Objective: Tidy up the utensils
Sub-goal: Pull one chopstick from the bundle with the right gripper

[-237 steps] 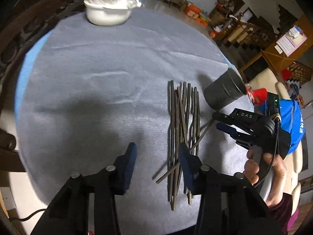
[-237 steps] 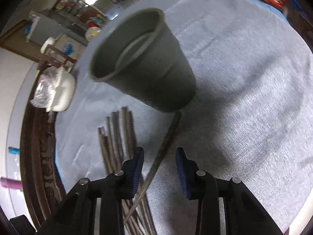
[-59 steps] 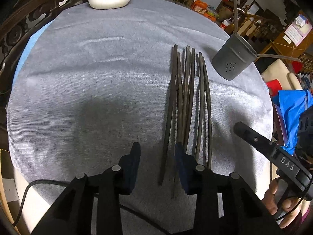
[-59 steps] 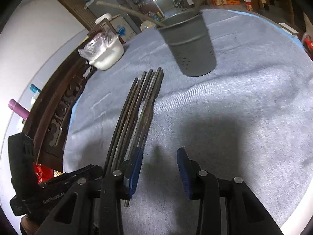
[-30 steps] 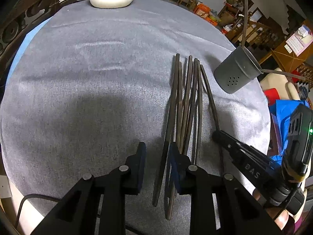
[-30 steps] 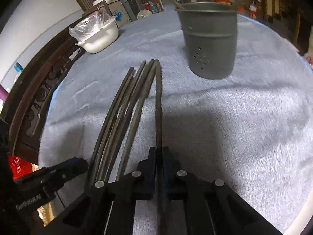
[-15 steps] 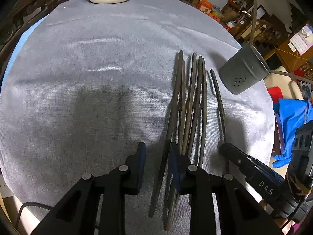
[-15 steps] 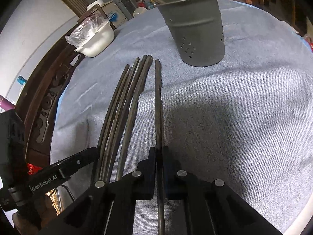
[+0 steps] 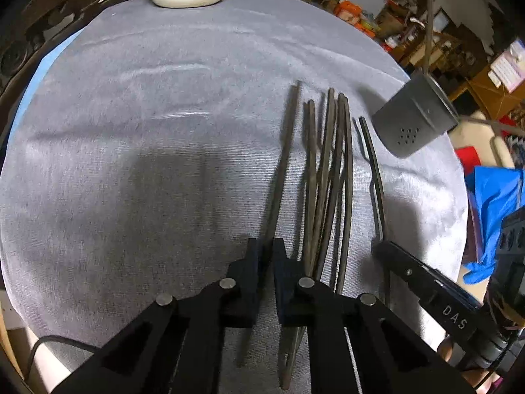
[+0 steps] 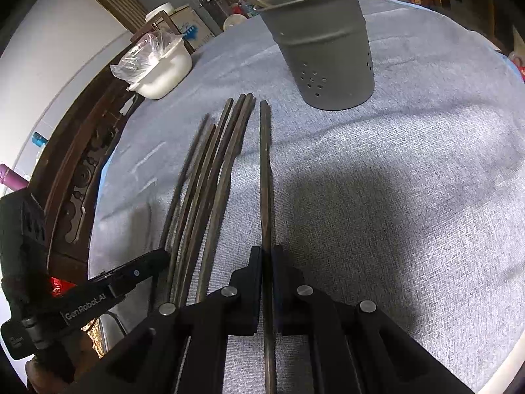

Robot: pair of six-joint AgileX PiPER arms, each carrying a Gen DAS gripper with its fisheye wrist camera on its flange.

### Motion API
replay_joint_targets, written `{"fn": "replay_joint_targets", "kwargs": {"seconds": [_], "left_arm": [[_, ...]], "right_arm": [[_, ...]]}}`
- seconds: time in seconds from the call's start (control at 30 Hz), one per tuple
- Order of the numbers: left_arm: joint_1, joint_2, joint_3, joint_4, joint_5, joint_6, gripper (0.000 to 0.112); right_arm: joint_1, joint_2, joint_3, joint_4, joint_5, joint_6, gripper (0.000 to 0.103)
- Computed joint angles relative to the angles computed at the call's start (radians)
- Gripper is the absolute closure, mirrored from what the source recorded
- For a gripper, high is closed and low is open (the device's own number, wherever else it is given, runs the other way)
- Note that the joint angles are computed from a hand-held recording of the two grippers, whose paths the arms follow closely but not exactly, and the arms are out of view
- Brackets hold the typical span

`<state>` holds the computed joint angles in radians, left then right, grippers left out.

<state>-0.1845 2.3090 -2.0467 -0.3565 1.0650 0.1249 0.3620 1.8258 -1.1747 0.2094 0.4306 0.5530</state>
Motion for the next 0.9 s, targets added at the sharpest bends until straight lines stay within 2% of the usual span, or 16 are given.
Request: {"fn": "replay_joint_targets", "kwargs": {"seconds": [0.23, 0.5, 0.57, 0.6, 0.7, 0.77, 0.83, 0.9], "left_arm": [[0.032, -0.062, 0.115, -0.049, -0.026, 0.044, 0.106], [0.077, -0.138, 0.245, -0.115, -0.009, 0.132, 0.106], [0.086, -0.13, 0.228, -0.122, 0.016, 0.138, 0.106], [0.087, -0.123, 0.212, -0.121, 0.027, 0.134, 0.106], [0.099, -0.108, 0.172, -0.125, 0.05, 0.133, 0.105], [0.099, -0.086, 0.119, -0.112, 0.065, 0.121, 0.103], [0.103, -0.052, 0.049, -0.105, 0.102, 0.106, 0.092], [0.106, -0.015, -0.026, -0.103, 0.139, 0.082, 0.089]], "right_arm": [[-0.008, -0.008, 0.005, 0.044, 0.017, -0.013, 0.096], [0.007, -0.035, 0.027, 0.071, 0.056, -0.021, 0.096], [0.01, -0.029, 0.011, 0.06, 0.079, -0.028, 0.095], [0.003, -0.026, 0.005, 0.091, 0.088, -0.06, 0.092], [-0.024, -0.009, -0.019, 0.165, 0.12, -0.14, 0.092], [-0.031, -0.001, -0.036, 0.131, 0.132, -0.122, 0.091], [-0.041, 0.009, -0.06, 0.117, 0.145, -0.124, 0.091], [-0.049, 0.017, -0.087, 0.099, 0.157, -0.119, 0.091]]}}
